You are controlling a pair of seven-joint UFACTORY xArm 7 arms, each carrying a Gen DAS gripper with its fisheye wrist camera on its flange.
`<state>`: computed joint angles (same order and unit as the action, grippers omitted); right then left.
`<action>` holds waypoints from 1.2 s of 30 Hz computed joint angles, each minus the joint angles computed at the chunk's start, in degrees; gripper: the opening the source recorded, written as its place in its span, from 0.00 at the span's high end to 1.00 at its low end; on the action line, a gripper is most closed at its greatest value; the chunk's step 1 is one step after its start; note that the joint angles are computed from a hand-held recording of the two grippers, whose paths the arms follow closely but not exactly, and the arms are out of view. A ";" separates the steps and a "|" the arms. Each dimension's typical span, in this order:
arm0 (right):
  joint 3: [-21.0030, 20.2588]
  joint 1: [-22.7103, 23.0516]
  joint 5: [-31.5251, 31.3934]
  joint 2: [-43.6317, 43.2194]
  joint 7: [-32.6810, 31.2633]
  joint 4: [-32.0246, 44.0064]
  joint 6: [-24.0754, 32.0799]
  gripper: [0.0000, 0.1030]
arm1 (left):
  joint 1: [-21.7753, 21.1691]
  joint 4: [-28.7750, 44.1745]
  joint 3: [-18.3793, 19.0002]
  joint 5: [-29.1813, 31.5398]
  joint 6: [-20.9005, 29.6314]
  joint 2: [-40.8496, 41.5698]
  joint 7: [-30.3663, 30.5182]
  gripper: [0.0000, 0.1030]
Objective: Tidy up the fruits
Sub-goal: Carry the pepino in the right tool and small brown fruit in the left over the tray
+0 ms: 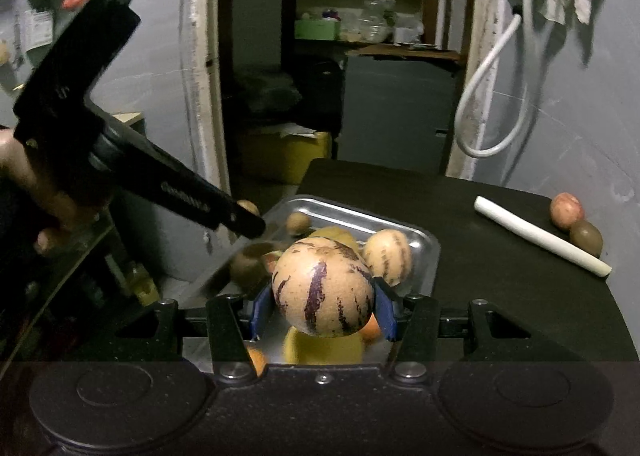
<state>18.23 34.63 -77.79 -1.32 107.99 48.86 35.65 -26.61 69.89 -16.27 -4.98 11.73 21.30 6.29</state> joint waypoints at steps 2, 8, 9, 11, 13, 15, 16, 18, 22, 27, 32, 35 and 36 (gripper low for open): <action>0.73 0.80 1.27 -0.14 -0.53 0.07 0.58 0.48 | 1.06 -2.63 -1.32 -1.70 -0.46 -1.43 0.42 0.73; 2.45 3.39 5.07 0.38 -1.83 0.39 1.83 0.48 | 1.29 -8.51 -2.17 -4.36 -2.16 -4.56 -0.29 0.73; 2.57 3.80 5.62 0.54 -1.88 0.45 1.98 0.48 | 1.25 -9.21 -2.16 -4.60 -2.27 -4.92 -0.56 0.73; 2.71 4.57 6.67 1.00 -1.74 0.58 2.07 0.48 | 1.14 -10.43 -2.19 -4.99 -2.59 -5.57 -1.01 0.73; 2.67 5.19 7.54 1.45 -1.54 0.63 2.04 0.48 | 0.22 -11.28 -1.34 -4.08 -2.84 -6.03 -2.10 0.73; 2.34 5.42 8.25 1.64 -1.47 0.27 1.39 0.48 | -0.89 -11.70 -0.28 -2.64 -2.74 -6.21 -3.67 0.73; 2.30 5.61 8.60 1.78 -1.34 0.19 1.30 0.48 | -1.43 -11.83 0.25 -1.82 -2.48 -6.28 -4.55 0.73; 2.22 5.96 9.77 2.04 -1.68 0.11 1.31 0.48 | -2.28 -11.87 1.03 -0.29 -2.32 -6.11 -6.08 0.72; 1.82 6.23 11.52 2.60 -2.43 -0.03 0.85 0.48 | -3.73 -11.89 2.42 2.88 -1.98 -5.77 -9.22 0.73; 1.04 6.31 12.58 3.74 -4.32 0.58 0.35 0.48 | -4.71 -10.86 3.51 5.69 -1.07 -4.55 -12.26 0.72; 0.45 6.78 13.67 4.95 -6.14 1.60 0.41 0.48 | -4.93 -10.12 3.89 7.37 -0.39 -3.79 -14.13 0.72; -0.09 6.90 14.52 5.94 -7.63 2.46 0.25 0.48 | -4.81 -9.80 3.87 7.81 -0.12 -3.42 -14.96 0.72; -0.28 6.96 14.87 6.25 -8.02 2.70 0.18 0.48 | -4.76 -9.70 3.84 7.87 -0.11 -3.26 -15.21 0.72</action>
